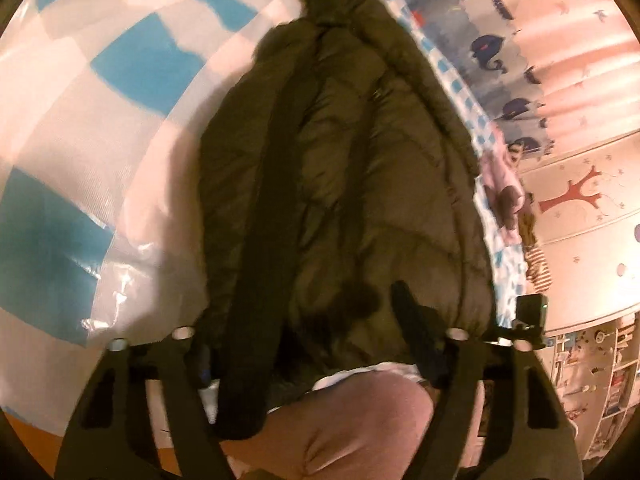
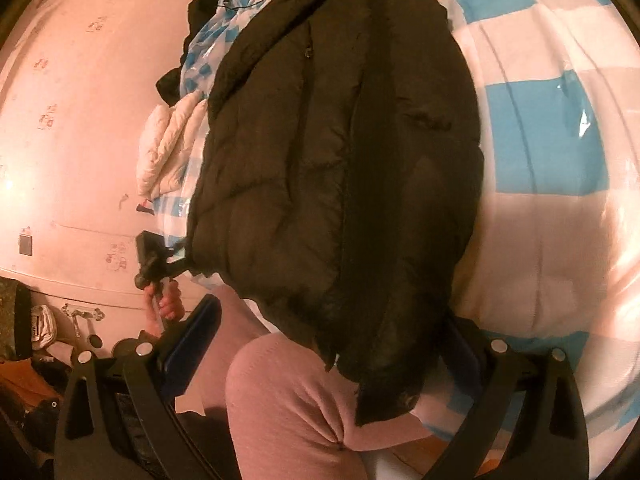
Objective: Fold large clothes
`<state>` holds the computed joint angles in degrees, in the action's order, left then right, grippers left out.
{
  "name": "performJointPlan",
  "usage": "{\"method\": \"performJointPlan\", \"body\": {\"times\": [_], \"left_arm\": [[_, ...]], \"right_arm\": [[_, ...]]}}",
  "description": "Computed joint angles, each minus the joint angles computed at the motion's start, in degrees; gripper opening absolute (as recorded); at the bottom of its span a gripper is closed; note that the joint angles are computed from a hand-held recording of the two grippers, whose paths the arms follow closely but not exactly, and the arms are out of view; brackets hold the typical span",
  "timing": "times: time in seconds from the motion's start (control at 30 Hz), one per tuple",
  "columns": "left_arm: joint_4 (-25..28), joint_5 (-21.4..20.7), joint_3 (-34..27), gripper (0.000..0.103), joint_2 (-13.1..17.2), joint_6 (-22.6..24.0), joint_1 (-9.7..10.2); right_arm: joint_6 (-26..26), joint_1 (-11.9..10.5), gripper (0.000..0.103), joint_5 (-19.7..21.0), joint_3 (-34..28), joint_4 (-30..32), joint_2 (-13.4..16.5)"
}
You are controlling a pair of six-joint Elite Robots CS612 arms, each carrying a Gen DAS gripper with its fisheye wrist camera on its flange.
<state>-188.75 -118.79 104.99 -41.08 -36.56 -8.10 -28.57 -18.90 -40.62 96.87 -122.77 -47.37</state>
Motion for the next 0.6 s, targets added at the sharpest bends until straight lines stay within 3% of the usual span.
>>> {"method": "performJointPlan", "body": {"times": [0.17, 0.27, 0.3, 0.33, 0.47, 0.6], "left_arm": [[0.37, 0.28, 0.09, 0.025, 0.31, -0.46, 0.07], [-0.06, 0.25, 0.17, 0.015, 0.52, -1.23, 0.26], [-0.07, 0.46, 0.24, 0.014, 0.46, -1.4, 0.24], [0.14, 0.78, 0.4, 0.012, 0.28, -1.35, 0.24], [1.22, 2.09, 0.93, 0.005, -0.78, -1.12, -0.06], [-0.7, 0.6, 1.69, 0.004, -2.4, -1.73, 0.22]], "right_arm": [[2.2, 0.51, 0.096, -1.88, 0.91, -3.66, -0.18], [3.33, 0.91, 0.093, -3.06, 1.68, -6.36, -0.57], [3.21, 0.88, 0.067, -2.88, 1.96, -6.87, -0.7], [3.69, 0.95, 0.025, -2.99, 2.35, -7.62, -0.8], [6.41, 0.75, 0.019, -0.14, 4.25, -12.72, -1.08], [9.41, -0.11, 0.016, 7.22, 5.88, -18.96, -1.69]]}}
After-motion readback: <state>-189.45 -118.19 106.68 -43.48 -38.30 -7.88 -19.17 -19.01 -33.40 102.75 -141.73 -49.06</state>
